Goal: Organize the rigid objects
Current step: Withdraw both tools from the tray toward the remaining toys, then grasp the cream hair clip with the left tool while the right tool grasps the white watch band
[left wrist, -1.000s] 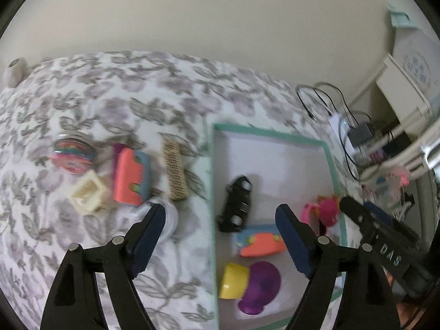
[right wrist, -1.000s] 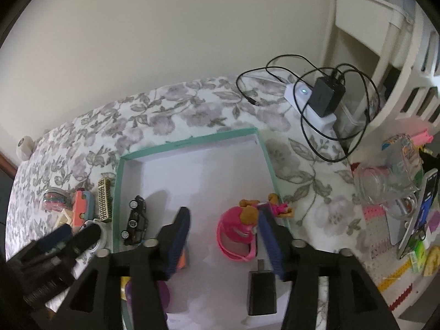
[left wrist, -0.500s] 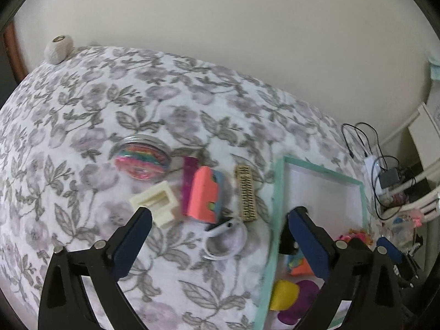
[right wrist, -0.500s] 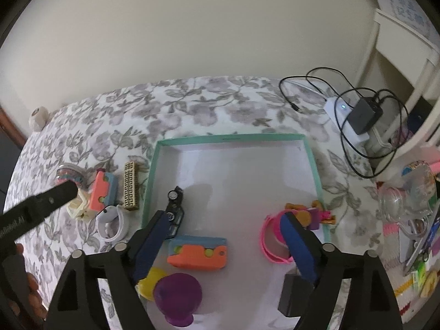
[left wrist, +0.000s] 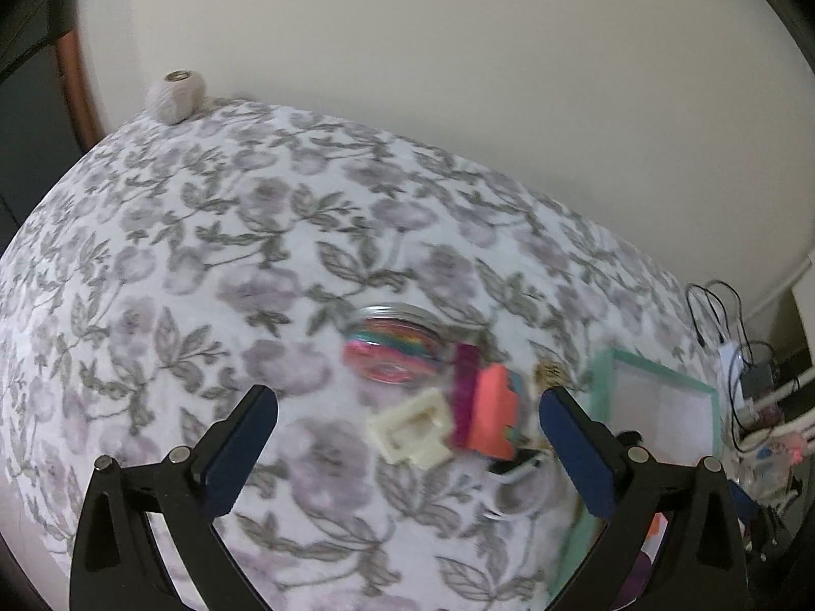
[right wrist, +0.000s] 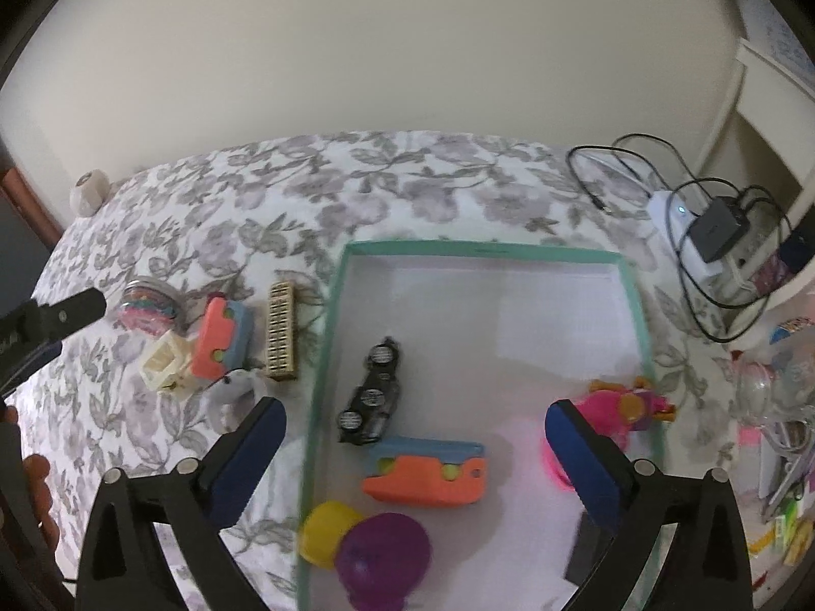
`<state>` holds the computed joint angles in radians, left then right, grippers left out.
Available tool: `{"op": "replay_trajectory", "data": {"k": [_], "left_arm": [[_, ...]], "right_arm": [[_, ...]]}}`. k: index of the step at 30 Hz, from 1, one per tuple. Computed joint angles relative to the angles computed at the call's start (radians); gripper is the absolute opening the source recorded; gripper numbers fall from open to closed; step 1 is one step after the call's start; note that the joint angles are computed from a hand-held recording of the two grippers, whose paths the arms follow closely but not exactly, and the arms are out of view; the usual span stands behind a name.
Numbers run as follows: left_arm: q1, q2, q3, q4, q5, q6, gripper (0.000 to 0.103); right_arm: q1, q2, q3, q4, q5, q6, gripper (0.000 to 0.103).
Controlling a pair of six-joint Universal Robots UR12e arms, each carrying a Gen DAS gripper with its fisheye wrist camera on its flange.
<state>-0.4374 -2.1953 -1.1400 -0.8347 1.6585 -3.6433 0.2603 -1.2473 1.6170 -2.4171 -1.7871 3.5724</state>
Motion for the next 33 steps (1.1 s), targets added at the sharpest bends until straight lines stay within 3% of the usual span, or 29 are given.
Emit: {"op": "replay_trajectory", "data": {"k": [8, 18, 28, 33], "left_arm": [[0.026, -0.001, -0.002, -0.074, -0.03, -0.044, 0.102], [0.045, -0.004, -0.008, -0.105, -0.075, -0.085, 0.102], [0.045, -0.027, -0.005, -0.057, -0.125, -0.04, 0.102], [0.04, -0.045, 0.012, -0.068, -0.153, 0.003, 0.102]], "right_arm": [[0.037, 0.044, -0.038, -0.032, 0.029, -0.046, 0.103], [0.053, 0.092, -0.064, -0.068, 0.103, -0.079, 0.102], [0.063, 0.126, -0.089, -0.063, 0.131, -0.111, 0.08], [0.064, 0.139, -0.096, -0.038, 0.138, -0.113, 0.075]]}}
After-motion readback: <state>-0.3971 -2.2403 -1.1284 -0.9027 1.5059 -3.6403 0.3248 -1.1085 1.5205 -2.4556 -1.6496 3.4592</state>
